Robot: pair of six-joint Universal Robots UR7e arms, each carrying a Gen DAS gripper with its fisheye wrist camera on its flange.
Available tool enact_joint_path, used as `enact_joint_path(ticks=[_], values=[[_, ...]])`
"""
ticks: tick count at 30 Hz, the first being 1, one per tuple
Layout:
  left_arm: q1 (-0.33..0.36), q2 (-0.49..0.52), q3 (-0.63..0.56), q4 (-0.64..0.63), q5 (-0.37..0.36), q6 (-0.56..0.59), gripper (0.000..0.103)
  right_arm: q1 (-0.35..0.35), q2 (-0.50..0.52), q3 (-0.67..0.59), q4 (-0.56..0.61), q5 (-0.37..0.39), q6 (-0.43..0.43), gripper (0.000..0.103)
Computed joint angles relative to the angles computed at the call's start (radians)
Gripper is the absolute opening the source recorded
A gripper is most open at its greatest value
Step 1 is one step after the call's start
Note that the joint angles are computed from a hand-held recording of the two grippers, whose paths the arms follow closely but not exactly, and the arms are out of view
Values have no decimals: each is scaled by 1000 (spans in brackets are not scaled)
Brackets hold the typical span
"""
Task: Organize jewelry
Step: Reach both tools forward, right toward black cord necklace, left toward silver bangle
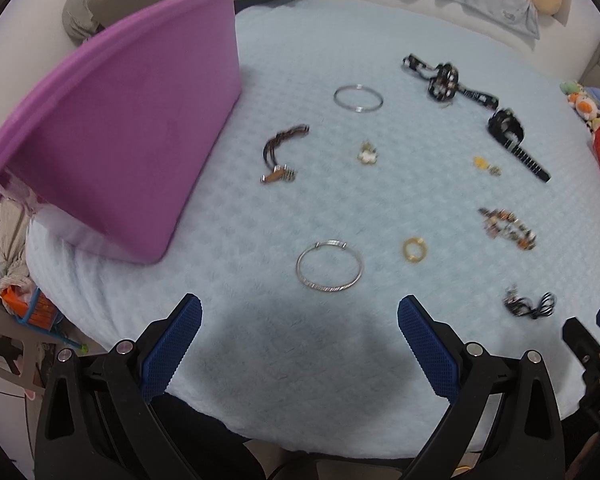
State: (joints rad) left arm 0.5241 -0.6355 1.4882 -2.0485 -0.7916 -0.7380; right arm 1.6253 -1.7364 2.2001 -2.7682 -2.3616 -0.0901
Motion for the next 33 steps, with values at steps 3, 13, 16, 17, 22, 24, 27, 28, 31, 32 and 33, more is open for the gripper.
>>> enact_joint_path(ticks=[3,13,16,17,22,24,27,28,31,32,33], values=[[10,11,16,-31,-4,23,97,-41,-11,10,6,30,4,85],[51,62,1,-56,-5,27,97,-125,4,21,0,103,-14,85],[63,75,-7,-64,3,29,97,-137,25,16,-6,106,-27,85],[68,79,-10,-67,3,29,97,-140,34,14,-12,102,-34,85],[79,91,-15,-97,-2,46,97,-157,69,2,-28,97,-55,85],[80,96,-20,-101,1,53,97,-161,79,-1,-41,93,-67,85],[82,105,-27,-106,6,56,97,-165,98,-6,-64,83,-92,85],[82,109,-28,-106,11,56,98,-166,103,-6,-74,81,-100,85],[84,118,-28,-131,23,68,98,-168,116,-5,-101,76,-119,85],[84,121,-25,-147,29,75,98,-169,121,-5,-112,72,-127,86],[84,123,-23,-159,32,81,98,-169,127,-4,-123,71,-133,86]])
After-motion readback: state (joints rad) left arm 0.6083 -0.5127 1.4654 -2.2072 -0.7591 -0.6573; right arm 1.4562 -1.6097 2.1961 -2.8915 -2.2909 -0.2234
